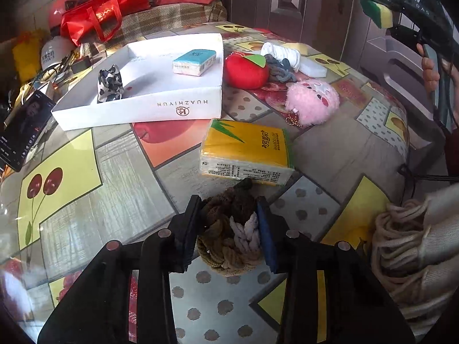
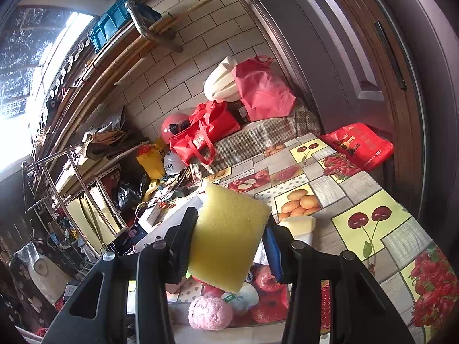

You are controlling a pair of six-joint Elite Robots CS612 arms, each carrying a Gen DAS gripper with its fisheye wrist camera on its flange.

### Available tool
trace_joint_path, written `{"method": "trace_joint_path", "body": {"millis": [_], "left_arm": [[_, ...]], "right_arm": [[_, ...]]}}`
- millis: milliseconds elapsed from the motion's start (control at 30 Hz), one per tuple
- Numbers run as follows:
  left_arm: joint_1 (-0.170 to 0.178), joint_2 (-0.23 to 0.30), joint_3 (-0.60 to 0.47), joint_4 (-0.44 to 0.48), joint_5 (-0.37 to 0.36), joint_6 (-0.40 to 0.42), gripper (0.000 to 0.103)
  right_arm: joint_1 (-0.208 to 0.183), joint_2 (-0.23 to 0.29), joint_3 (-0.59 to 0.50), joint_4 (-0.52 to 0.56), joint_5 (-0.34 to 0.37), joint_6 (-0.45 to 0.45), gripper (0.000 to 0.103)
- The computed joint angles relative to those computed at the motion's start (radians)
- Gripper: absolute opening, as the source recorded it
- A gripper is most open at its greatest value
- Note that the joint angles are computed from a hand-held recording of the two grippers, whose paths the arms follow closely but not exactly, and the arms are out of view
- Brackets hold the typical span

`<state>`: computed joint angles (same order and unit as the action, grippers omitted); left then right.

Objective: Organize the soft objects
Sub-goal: 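Grasp the braided rope knot with the left gripper while the right gripper holds the sponge, then carry the rope knot and sponge into the white box and open both grippers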

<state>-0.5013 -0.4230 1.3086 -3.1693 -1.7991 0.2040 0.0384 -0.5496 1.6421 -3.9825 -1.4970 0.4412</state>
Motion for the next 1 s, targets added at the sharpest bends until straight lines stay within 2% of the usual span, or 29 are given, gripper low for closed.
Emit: {"method": "trace_joint_path", "body": {"millis": [100,200,300,500,667,767,867,1000], "left_arm": [[0.016,0.019,0.003,-0.150,0.015,-0.123,0.038],[0.023,0.028,-0.002,-0.256,0.064,-0.186,0.038],[0.027,0.034,-0.019,-0.315,0.086,-0.205,0.038],[0.028,0.063,-0.088,-0.367,0.098,-0.238,0.038],[0.021,0.130,-0.228,-0.455,0.153,-0.245,0.038],[0.017,0.187,-0.362,-0.445,0.202,-0.226,0.038],[0.010,0.251,-0.510,-0.382,0.265,-0.189,0.038],[0.012,0.304,-0.636,-0.290,0.256,-0.212,0.038]], "right_arm": [[0.008,0.016,-0.032,0.020,0.031,0.008,0.045],[0.023,0.025,-0.055,0.042,0.027,-0.023,0.045],[0.032,0.027,-0.064,0.053,0.029,-0.053,0.045],[0.040,0.027,-0.068,0.066,0.008,-0.068,0.045],[0.058,0.044,-0.116,0.099,-0.014,-0.090,0.045],[0.072,0.069,-0.160,0.094,-0.024,-0.091,0.045],[0.084,0.089,-0.197,0.107,-0.032,-0.092,0.045],[0.093,0.097,-0.224,0.139,-0.044,-0.100,0.045]]}}
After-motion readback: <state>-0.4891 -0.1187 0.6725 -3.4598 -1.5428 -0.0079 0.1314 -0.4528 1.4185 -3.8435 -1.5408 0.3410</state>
